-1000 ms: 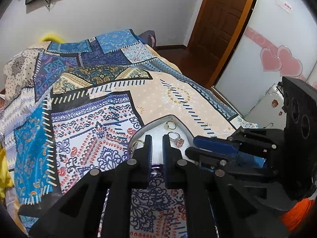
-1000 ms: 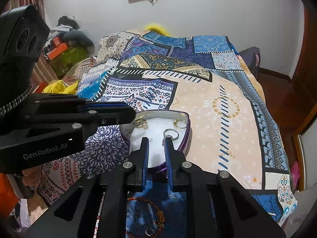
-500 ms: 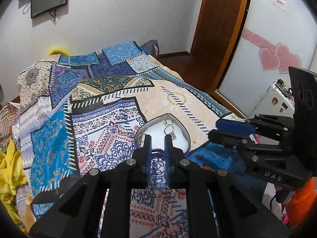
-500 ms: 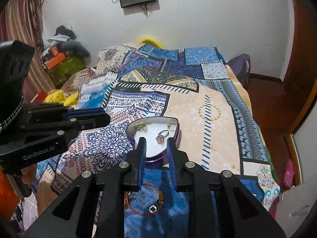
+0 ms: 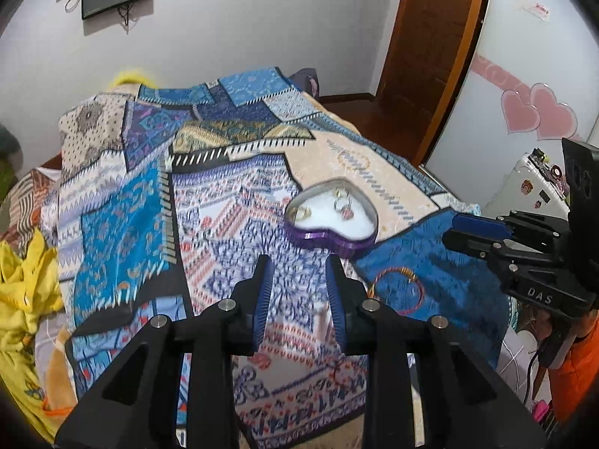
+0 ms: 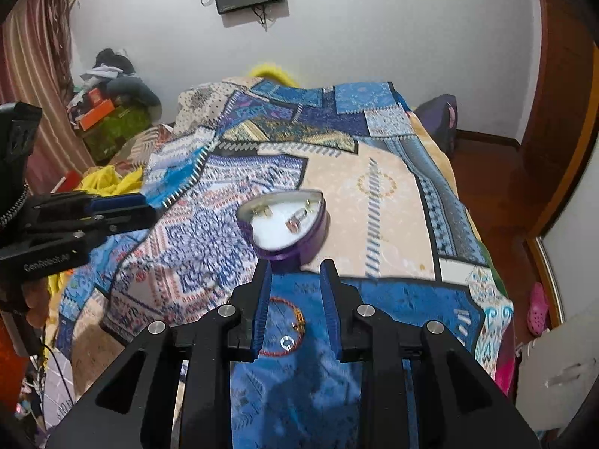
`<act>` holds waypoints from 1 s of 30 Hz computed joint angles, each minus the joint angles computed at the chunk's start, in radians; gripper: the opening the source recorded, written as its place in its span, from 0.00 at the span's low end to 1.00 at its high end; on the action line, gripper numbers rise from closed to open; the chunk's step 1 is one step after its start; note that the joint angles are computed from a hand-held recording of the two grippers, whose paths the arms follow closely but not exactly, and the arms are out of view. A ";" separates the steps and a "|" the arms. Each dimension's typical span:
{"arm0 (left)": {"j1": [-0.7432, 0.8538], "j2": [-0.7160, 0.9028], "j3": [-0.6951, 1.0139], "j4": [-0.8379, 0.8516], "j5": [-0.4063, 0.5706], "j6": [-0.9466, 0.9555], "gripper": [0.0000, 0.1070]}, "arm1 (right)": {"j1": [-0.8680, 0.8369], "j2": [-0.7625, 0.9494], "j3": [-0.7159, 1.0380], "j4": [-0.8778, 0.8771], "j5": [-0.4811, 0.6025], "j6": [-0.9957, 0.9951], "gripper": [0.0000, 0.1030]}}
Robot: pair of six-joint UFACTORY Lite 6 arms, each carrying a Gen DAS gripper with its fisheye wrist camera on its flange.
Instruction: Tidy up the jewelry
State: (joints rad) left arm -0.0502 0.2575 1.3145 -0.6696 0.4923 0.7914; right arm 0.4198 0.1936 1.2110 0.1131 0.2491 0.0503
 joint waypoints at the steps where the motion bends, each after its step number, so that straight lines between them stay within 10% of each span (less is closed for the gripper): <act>1: 0.006 -0.007 -0.020 -0.008 0.000 0.011 0.27 | 0.000 -0.010 -0.015 0.002 0.000 0.001 0.23; 14: 0.004 0.011 -0.145 -0.066 -0.004 0.089 0.27 | 0.001 0.045 -0.102 0.142 -0.007 -0.078 0.23; 30: -0.063 0.141 -0.082 -0.050 -0.080 0.081 0.34 | 0.048 0.143 -0.047 -0.426 -0.059 0.364 0.17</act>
